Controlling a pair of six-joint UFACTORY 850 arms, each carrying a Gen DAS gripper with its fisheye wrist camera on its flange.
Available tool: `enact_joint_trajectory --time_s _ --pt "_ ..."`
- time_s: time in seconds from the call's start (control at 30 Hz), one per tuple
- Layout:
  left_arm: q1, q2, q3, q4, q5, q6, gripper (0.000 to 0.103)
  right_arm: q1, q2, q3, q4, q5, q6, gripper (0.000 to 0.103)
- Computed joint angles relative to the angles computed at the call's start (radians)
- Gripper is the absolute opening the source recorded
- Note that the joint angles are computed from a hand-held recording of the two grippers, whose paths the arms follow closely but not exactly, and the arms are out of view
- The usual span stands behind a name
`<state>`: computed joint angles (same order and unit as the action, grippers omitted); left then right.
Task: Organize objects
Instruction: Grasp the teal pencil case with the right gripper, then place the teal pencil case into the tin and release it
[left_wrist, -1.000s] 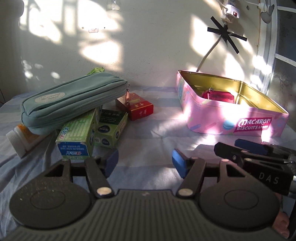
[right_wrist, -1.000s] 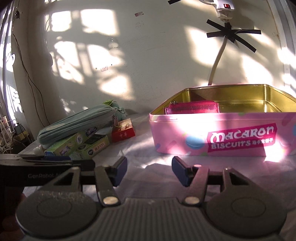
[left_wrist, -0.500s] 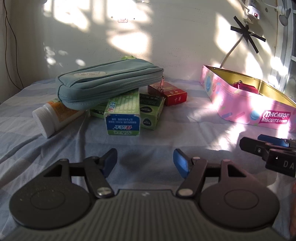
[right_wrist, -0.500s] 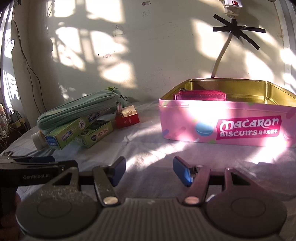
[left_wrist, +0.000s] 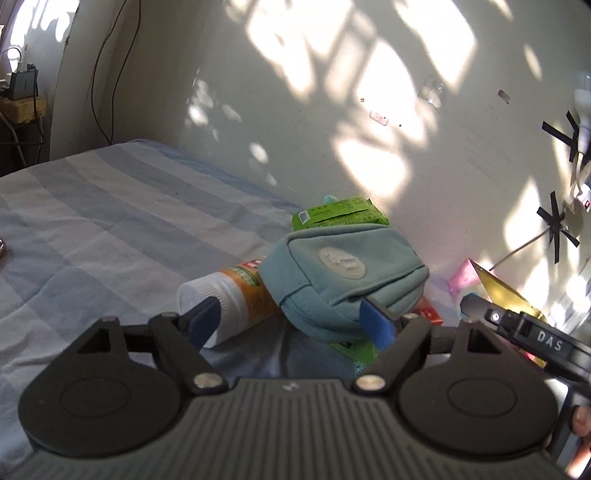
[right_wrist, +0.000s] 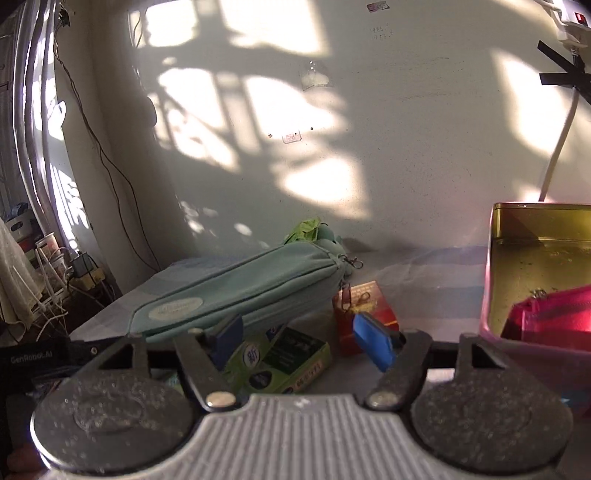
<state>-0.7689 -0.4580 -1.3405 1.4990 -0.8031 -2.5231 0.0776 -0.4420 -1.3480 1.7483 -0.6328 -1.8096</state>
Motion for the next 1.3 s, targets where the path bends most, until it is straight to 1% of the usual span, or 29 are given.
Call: enact_joint_trajectory --time_s 0.03,0.1,0.17,0.2,0.23,0.27,0.3,0.33,0.37,0.4,0.43,0.47,0.53,0.6,0.63,0.73,0.83,0.9,0.97,1.03,1.13,1.17,1.2,1.23,1.27,1.3 --pt "0.010 -0.001 -0.002 -0.001 0.020 -0.014 0.086 0.013 -0.041 -0.066 -0.044 0.022 0.075 0.069" --pt "0.029 -0.006 -0.002 0.035 0.063 -0.088 0.090 0.031 -0.136 -0.213 -0.182 0.047 0.284 0.069" --pt "0.041 -0.012 -0.007 0.054 0.098 -0.130 0.090 0.048 -0.234 -0.354 -0.302 0.078 0.493 0.069" --pt "0.051 -0.013 -0.003 0.083 0.130 -0.169 0.090 0.048 -0.276 -0.417 -0.362 0.059 0.598 0.070" --pt "0.057 -0.017 -0.004 0.098 0.148 -0.191 0.088 0.040 -0.338 -0.496 -0.396 -0.001 0.703 0.072" --pt "0.061 -0.021 -0.003 0.119 0.158 -0.212 0.086 0.028 -0.401 -0.577 -0.425 -0.089 0.807 0.072" --pt "0.069 -0.021 0.006 0.172 0.174 -0.257 0.078 0.019 -0.461 -0.659 -0.459 -0.175 0.912 0.071" --pt "0.074 -0.019 0.017 0.227 0.186 -0.306 0.066 0.014 -0.503 -0.716 -0.480 -0.235 0.981 0.062" --pt "0.080 -0.014 0.030 0.282 0.198 -0.358 0.061 0.013 -0.518 -0.735 -0.482 -0.261 1.008 0.054" --pt "0.083 -0.011 0.037 0.296 0.200 -0.373 0.059 0.014 -0.501 -0.712 -0.474 -0.246 0.993 0.051" --pt "0.082 -0.008 0.040 0.295 0.197 -0.374 0.057 0.015 -0.464 -0.661 -0.448 -0.215 0.936 0.046" --pt "0.082 -0.002 0.050 0.313 0.198 -0.390 0.057 0.017 -0.418 -0.594 -0.401 -0.186 0.837 0.044" --pt "0.078 0.017 0.079 0.374 0.211 -0.461 0.056 0.014 -0.336 -0.480 -0.334 -0.141 0.701 0.043" --pt "0.060 0.033 0.100 0.425 0.197 -0.489 0.056 -0.003 -0.262 -0.376 -0.279 -0.128 0.610 0.043" --pt "0.047 0.038 0.104 0.427 0.183 -0.471 0.056 -0.017 -0.228 -0.328 -0.262 -0.131 0.588 0.043" --pt "0.006 0.040 0.104 0.438 0.163 -0.422 0.056 -0.090 -0.117 -0.154 -0.184 -0.190 0.523 0.043" --pt "-0.021 0.027 0.088 0.512 0.214 -0.417 0.056 -0.165 -0.011 0.013 -0.117 -0.213 0.443 0.043" --pt "-0.032 -0.003 0.049 0.549 0.272 -0.391 0.057 -0.229 0.058 0.132 -0.071 -0.220 0.397 0.043" --pt "-0.044 -0.048 -0.009 0.516 0.313 -0.303 0.058 -0.284 0.093 0.199 -0.066 -0.226 0.414 0.043" --pt "-0.042 -0.098 -0.069 0.482 0.378 -0.251 0.059 -0.321 0.114 0.240 -0.088 -0.207 0.439 0.043" --pt "-0.029 -0.172 -0.154 0.418 0.491 -0.189 0.060 -0.352 0.143 0.294 -0.097 -0.131 0.422 0.044" --pt "-0.030 -0.192 -0.173 0.399 0.498 -0.173 0.059 -0.358 0.152 0.309 -0.094 -0.104 0.405 0.044" --pt "-0.042 -0.207 -0.191 0.365 0.462 -0.115 0.063 -0.368 0.153 0.320 -0.081 -0.113 0.378 0.044" --pt "-0.053 -0.219 -0.210 0.296 0.442 -0.017 0.064 -0.378 0.151 0.326 -0.077 -0.136 0.370 0.044" --pt "-0.059 -0.228 -0.227 0.252 0.430 0.038 0.064 -0.385 0.152 0.330 -0.076 -0.143 0.360 0.043" --pt "-0.060 -0.231 -0.235 0.235 0.434 0.052 0.064 -0.384 0.158 0.334 -0.071 -0.132 0.336 0.043"
